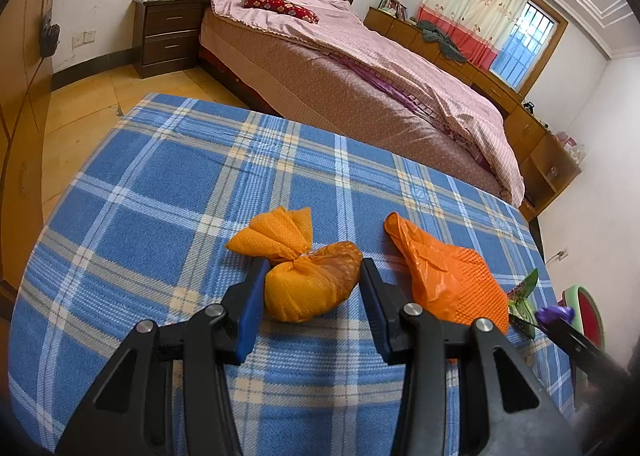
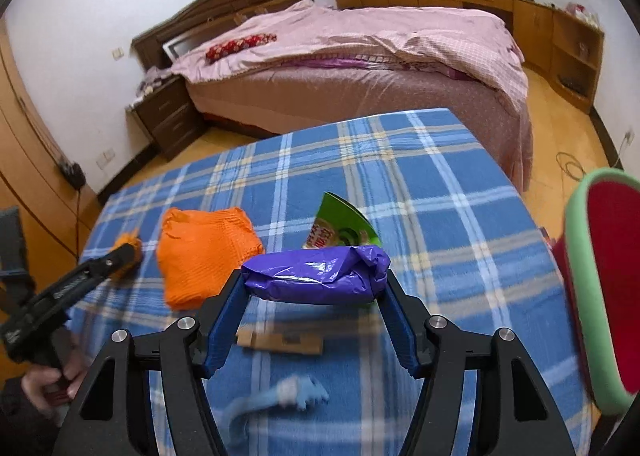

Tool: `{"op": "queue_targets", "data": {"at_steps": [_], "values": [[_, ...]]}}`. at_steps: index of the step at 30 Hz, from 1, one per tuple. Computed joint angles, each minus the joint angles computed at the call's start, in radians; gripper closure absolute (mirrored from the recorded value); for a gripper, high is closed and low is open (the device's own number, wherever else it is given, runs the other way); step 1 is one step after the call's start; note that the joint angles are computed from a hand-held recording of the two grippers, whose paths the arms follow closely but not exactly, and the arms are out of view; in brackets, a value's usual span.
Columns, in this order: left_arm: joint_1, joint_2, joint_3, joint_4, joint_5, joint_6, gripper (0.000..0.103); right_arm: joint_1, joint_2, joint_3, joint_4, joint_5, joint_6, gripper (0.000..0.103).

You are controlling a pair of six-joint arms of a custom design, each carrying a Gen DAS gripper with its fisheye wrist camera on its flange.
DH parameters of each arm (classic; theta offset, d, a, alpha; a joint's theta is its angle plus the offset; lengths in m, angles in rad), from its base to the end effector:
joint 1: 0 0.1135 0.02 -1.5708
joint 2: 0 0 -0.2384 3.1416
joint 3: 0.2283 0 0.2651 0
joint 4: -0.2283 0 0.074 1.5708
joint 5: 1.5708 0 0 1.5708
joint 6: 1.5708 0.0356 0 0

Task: Collect trash
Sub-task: 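Grasp the orange mesh bag with the left tool while the right tool grasps the purple wrapper, then carry the mesh bag and purple wrapper over the red bucket and open both tools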

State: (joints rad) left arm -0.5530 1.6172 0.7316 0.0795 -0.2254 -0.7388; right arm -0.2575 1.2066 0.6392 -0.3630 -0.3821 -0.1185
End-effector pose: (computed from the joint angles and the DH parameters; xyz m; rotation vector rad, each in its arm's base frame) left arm 0.2732 -0.1593 0.1112 -0.3283 2.3576 -0.3607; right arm 0.2442 -0.0506 0.1623 0.0133 2.4337 0.3109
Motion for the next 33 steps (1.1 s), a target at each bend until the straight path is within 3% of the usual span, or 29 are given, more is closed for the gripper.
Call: {"op": "queue_targets", "data": {"at_steps": [8, 15, 20, 26, 33], "values": [[-0.027, -0.070, -0.028, 0.005, -0.027, 0.011, 0.057, -0.216, -0.196, -0.039, -0.154, -0.149, -0.069, 0.036], [-0.106, -0.125, -0.002, -0.041, -0.073, 0.034, 0.057, -0.500, -0.255, -0.012, -0.309, -0.304, -0.197, 0.036], [-0.182, -0.158, 0.029, -0.100, -0.073, 0.033, 0.057, -0.704, -0.230, 0.026, -0.414, -0.387, -0.320, 0.036], [-0.289, -0.202, 0.083, -0.180, -0.099, 0.031, 0.057, -0.917, -0.098, 0.107, -0.508, -0.458, -0.461, 0.036], [-0.405, -0.171, 0.192, -0.249, -0.116, 0.028, 0.057, -1.048, 0.025, 0.185, -0.588, -0.503, -0.558, 0.036]]}}
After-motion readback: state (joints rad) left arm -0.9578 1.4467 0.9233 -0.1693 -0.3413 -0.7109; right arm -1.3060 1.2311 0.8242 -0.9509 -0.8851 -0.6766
